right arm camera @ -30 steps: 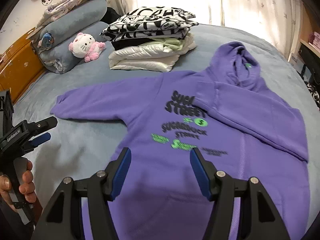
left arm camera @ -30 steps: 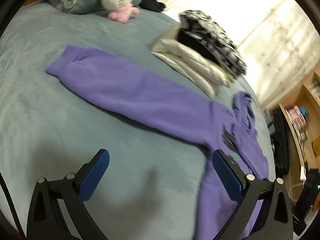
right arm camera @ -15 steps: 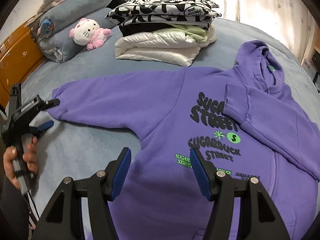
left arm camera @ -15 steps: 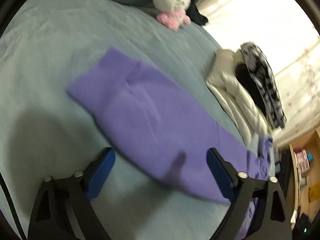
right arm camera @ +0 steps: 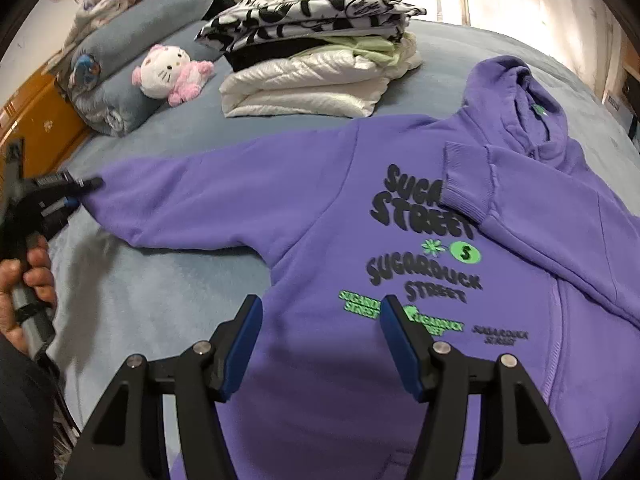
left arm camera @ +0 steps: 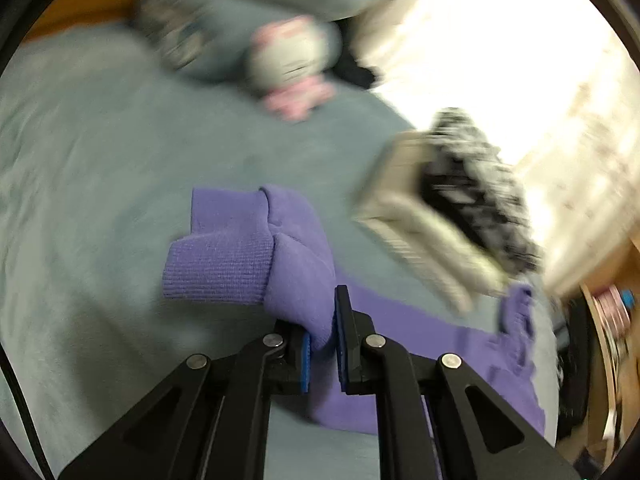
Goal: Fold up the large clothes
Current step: 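Grasp the other sleeve cuff with the left tool and lift it, then fold the held sleeve across the hoodie front and open the left tool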
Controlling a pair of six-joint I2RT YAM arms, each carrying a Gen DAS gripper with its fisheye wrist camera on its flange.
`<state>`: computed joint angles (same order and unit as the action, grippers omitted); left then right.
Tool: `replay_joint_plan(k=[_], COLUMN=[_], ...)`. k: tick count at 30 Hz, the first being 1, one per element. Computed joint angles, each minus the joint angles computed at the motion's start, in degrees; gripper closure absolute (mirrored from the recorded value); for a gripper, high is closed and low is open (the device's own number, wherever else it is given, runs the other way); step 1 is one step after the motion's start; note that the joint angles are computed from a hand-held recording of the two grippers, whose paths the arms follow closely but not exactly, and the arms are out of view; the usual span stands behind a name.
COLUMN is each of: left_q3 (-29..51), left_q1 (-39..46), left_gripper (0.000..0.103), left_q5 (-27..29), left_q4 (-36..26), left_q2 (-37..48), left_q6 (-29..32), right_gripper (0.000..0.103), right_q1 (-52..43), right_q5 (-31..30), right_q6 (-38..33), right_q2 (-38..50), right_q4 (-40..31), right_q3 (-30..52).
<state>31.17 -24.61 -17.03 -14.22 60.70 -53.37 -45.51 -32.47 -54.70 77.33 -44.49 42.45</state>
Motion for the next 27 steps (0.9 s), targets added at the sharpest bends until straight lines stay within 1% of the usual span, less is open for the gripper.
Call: replay_joint_plan(k=[2, 4, 6, 8, 10, 13, 16, 17, 18, 20, 22, 24, 26, 27], left_q3=[6.33, 12.95, 19.86, 26.14, 32.50, 42.52, 52.83, 57.42, 60.09, 68.51, 77.19, 87.40, 98.44, 101.43], left_q1=[-8.29, -15.25, -21.43, -26.14, -29.62, -33.49, -36.72, -37.53, -38.46, -39.64, -40.53, -41.30, -42.18, -42.45], left_gripper=[0.095, 0.095, 0.095, 0.095, 0.095, 0.095, 0.095, 0.095, 0.095, 0.095, 0.095, 0.095, 0.087, 0.084], left_q5=[-5.57, -9.67, -12.46, -13.74, -13.79, -12.90, -11.98, -10.91, -10.56, -9.26, -7.61, -5.84, -3.86, -3.17], left_q4=[-3.49, -5.25, -6.76, -8.29, -9.22, -9.84, -11.14, -11.59, -12.04, -14.16, -17.24, -21.71, -28.20, -29.71], left_q2=[1.67, 5.46, 10.50, 15.68, 21.45, 31.35, 41.68, 46.28, 49.07, 57.04, 65.09, 73.78, 82.29, 84.73], left_q6=[-0.41, 0.09, 0.88, 1.14, 2.12, 4.10, 5.39, 5.82, 5.67, 5.77, 5.65, 5.58, 5.35, 5.27], right_gripper=[0.042, 0.042, 0.042, 0.042, 0.042, 0.042, 0.042, 0.042, 0.042, 0.042, 0.042, 0.042, 0.042, 0.042], right_q1=[-2.73, -6.16, -9.62, -13.44, -17.29, -21.55, -25.24, -26.26, -27.24, -29.07, -30.65, -31.82, -32.78, -33.21], right_q5=[-1.32, -2.73, -3.96, -5.13, -6.09, -7.09, -7.71, -7.88, -8.02, -8.10, -8.03, -7.81, -7.38, -7.12], right_q6=[-2.15, -4.71, -7.34, -9.85, -12.18, -13.87, -14.16, -13.98, -13.74, -13.09, -12.46, -11.89, -11.20, -10.77], right_q2=[0.87, 2.35, 4.43, 7.02, 10.42, 15.67, 21.67, 23.57, 25.48, 29.28, 32.73, 35.68, 38.36, 39.89], right_q4=[-1.98, -4.17, -6.47, -8.53, -10.58, -12.64, -14.64, -15.11, -15.51, -15.94, -16.42, -16.77, -16.64, -16.93], right_q3=[1.59, 3.72, 6.22, 9.13, 12.73, 18.19, 24.75, 26.89, 29.04, 33.43, 37.59, 41.14, 44.09, 45.81])
